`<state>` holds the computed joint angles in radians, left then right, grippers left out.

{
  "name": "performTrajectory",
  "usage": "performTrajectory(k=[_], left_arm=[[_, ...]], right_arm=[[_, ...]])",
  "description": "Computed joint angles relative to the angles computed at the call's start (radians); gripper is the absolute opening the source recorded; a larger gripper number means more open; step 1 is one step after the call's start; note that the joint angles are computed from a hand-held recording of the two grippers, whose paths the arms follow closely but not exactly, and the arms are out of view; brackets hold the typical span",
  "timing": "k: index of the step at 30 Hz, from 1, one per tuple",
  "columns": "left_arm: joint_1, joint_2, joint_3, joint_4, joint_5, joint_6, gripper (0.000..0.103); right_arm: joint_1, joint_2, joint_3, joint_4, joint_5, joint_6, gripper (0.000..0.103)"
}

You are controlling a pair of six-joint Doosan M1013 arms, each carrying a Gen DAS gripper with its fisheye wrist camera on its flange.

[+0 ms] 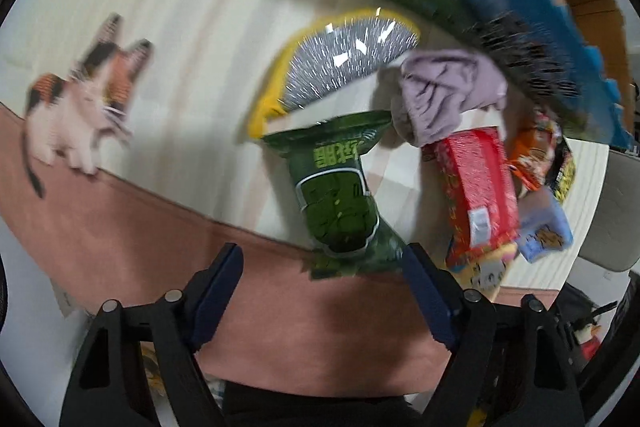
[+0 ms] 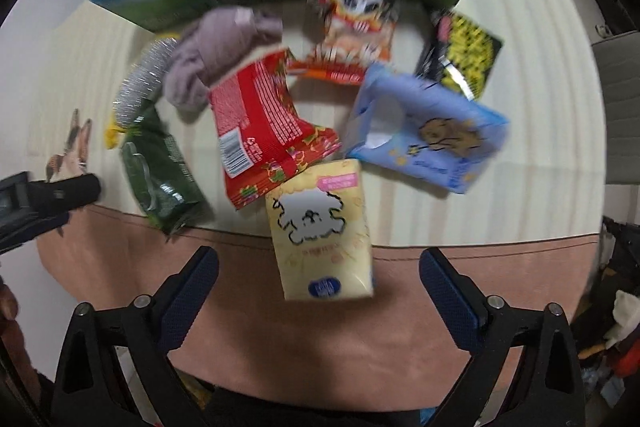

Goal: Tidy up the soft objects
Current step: 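Grasp the green snack bag with left tool while right tool grasps yellow tissue pack, then carry both items into the box and open both tools to release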

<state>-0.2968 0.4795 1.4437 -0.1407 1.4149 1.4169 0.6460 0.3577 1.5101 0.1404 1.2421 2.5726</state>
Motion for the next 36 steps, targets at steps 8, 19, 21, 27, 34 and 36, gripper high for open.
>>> performTrajectory(k=[8,19,21,27,34,36], left_arm=[[0.005,0.050,0.019,-0.049,0.002,-0.012,0.039],[-0.046,-0.115,0.185,0.089,-0.115,0.007,0.032],[-0.057,-0.168,0.218,0.088,-0.118,0.011,0.032],[-0.078,-0.266,0.191,0.006,-0.115,0.036,0.031],[-0.095,-0.134,-0.151,-0.089,-0.039,0.097,0.032],[-0.102,-0.082,-0.240,-0.077,-0.029,0.103,0.032]], right_arm=[[-0.011,0.054,0.012,0.088,-0.014,-0.039,0.083],[0.010,-0.018,0.137,0.161,-0.133,-0.072,0.064],[0.015,-0.045,0.160,0.180,-0.163,-0.079,0.064],[0.007,-0.165,0.174,0.168,-0.210,-0.097,0.064],[-0.095,-0.209,0.025,0.050,-0.137,-0.177,0.064],[-0.127,-0.162,-0.053,0.000,-0.103,-0.194,0.064]])
